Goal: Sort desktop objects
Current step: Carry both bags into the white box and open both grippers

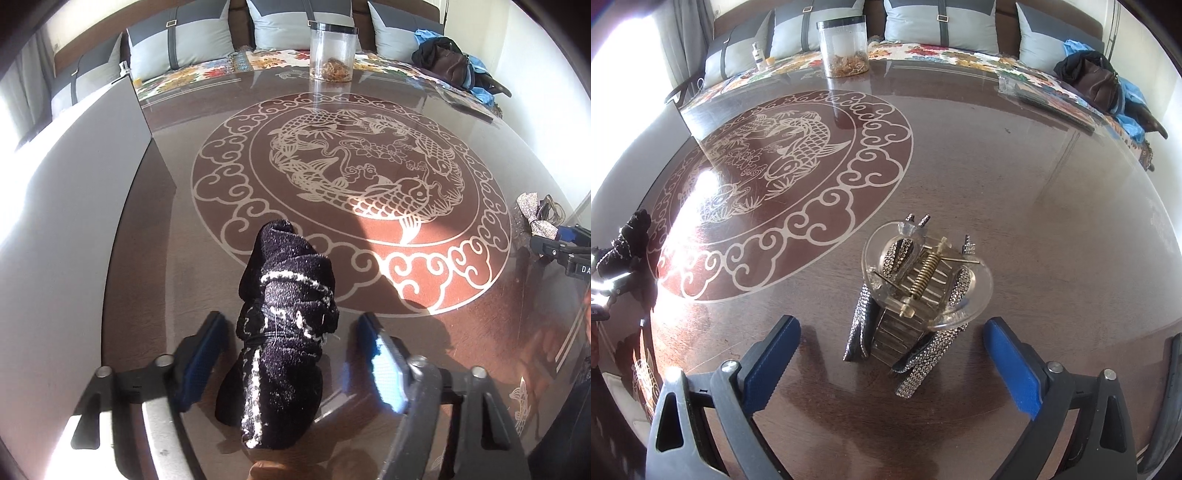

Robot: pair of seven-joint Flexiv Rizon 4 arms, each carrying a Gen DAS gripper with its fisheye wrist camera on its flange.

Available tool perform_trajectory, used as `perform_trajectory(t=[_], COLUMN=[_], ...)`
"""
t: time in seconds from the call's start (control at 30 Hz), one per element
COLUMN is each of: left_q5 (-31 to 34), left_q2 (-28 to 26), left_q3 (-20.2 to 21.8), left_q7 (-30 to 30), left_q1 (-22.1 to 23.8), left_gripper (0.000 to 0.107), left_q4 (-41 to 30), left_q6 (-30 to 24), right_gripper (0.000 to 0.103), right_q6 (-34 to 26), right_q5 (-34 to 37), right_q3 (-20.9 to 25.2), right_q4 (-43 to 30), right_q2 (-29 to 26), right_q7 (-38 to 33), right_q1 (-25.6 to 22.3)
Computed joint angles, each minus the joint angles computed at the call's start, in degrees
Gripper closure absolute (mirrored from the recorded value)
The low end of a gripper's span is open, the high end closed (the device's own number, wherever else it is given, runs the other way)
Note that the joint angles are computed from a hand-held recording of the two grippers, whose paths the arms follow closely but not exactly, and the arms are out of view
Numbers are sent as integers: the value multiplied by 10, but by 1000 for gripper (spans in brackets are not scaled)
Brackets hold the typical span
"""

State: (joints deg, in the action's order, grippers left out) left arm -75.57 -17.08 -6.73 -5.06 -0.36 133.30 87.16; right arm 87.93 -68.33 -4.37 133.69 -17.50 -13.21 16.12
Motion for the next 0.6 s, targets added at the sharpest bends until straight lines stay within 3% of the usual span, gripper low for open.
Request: perform_trajectory(t=[0.03,0.07,0.13,0.27,0.4,0.5,0.6], left_q5=[10,29,-21,-77,-31,9,53], left_q2=[0,2,15,73,146,190,200], left_q3=[3,8,-8,19,80,124,161], left_q7=[-10,-29,3,23,-38,-65,-88], left_q1=[0,2,4,-10,2,32,76], left_gripper=[70,70,70,70,70,70,70], left_q4=[-3,-4,-1,22,42,37,15], left_q6=[-5,-21,-24,-92,-189,-238,-263], right_gripper=[36,51,51,52,52,52,52], right_q6=[9,4,7,17,-30,-44,-38], right_q5=[-45,-52,15,32,162,215,249], right_q3=[-19,-18,18,20,91,121,141], right_q4=[-1,-1,0,12,0,-33,-93], right_q2=[4,7,5,35,61,65,42], right_q7=[42,55,9,-8,-131,-190,-225], right_q1=[3,1,-20,-15,-5,30,76])
